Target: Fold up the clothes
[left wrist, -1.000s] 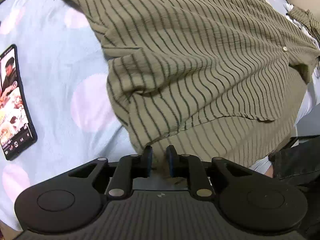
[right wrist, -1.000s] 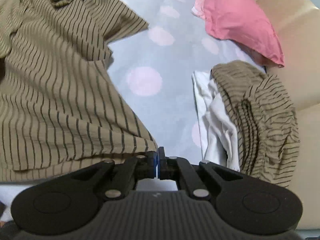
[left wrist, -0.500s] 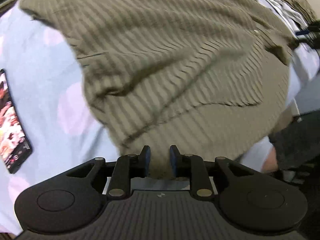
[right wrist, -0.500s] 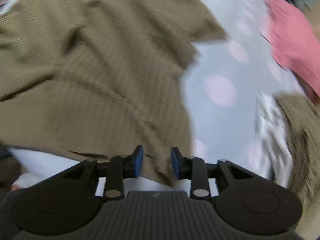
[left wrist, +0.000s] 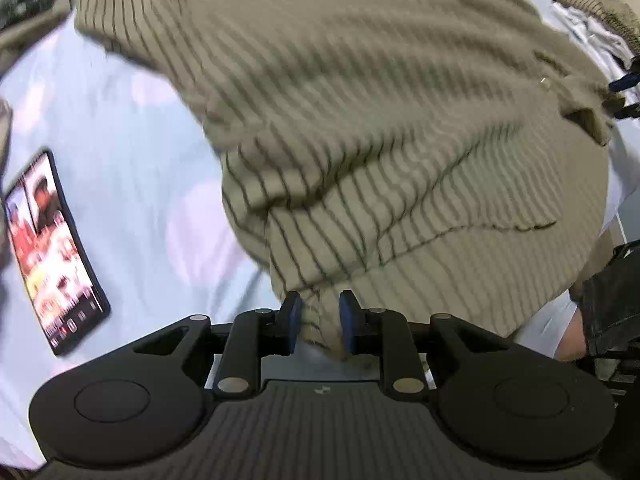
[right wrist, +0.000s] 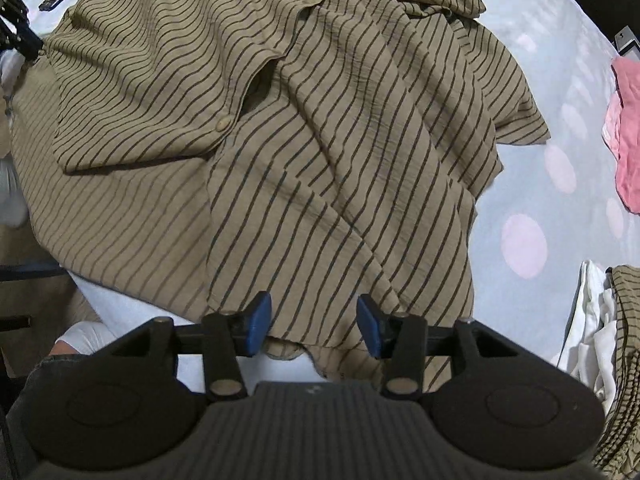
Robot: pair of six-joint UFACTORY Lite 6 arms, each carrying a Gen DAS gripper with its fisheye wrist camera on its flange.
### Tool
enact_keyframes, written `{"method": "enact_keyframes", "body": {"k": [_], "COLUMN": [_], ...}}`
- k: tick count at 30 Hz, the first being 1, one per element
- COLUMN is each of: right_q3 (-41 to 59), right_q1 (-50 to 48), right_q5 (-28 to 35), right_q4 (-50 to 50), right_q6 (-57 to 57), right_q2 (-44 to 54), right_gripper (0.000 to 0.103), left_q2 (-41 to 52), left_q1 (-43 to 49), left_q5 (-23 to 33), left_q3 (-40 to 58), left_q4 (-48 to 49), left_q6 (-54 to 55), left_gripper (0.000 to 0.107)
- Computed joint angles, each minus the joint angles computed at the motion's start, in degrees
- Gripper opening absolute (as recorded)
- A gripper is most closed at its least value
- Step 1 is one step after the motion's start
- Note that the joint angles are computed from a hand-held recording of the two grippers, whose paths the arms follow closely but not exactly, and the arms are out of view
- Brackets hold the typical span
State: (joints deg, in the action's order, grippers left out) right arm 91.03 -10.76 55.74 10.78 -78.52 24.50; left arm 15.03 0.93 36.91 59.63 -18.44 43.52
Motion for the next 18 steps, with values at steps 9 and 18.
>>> {"method": "enact_keyframes", "body": {"k": [9, 18], "right_q3": [1.02, 0.64], "right_q1": [0.58, 0.78], "right_q5": [-0.86, -0.49], "right_q4": [-1.78, -1.95], "right_q6": [1.41, 0.83], "right_q2": [3.29, 3.2], "right_gripper": [0.054, 0.058], "left_q2": [-0.45, 3.03], "left_q1": [-3.14, -1.0], "left_q5": [-4.65, 1.68], "left_q3": [-2.18, 2.08], "left_q4": [7.0, 5.29], "left_q6": [-3.58, 0.32], "left_gripper": [0.02, 0.0]}}
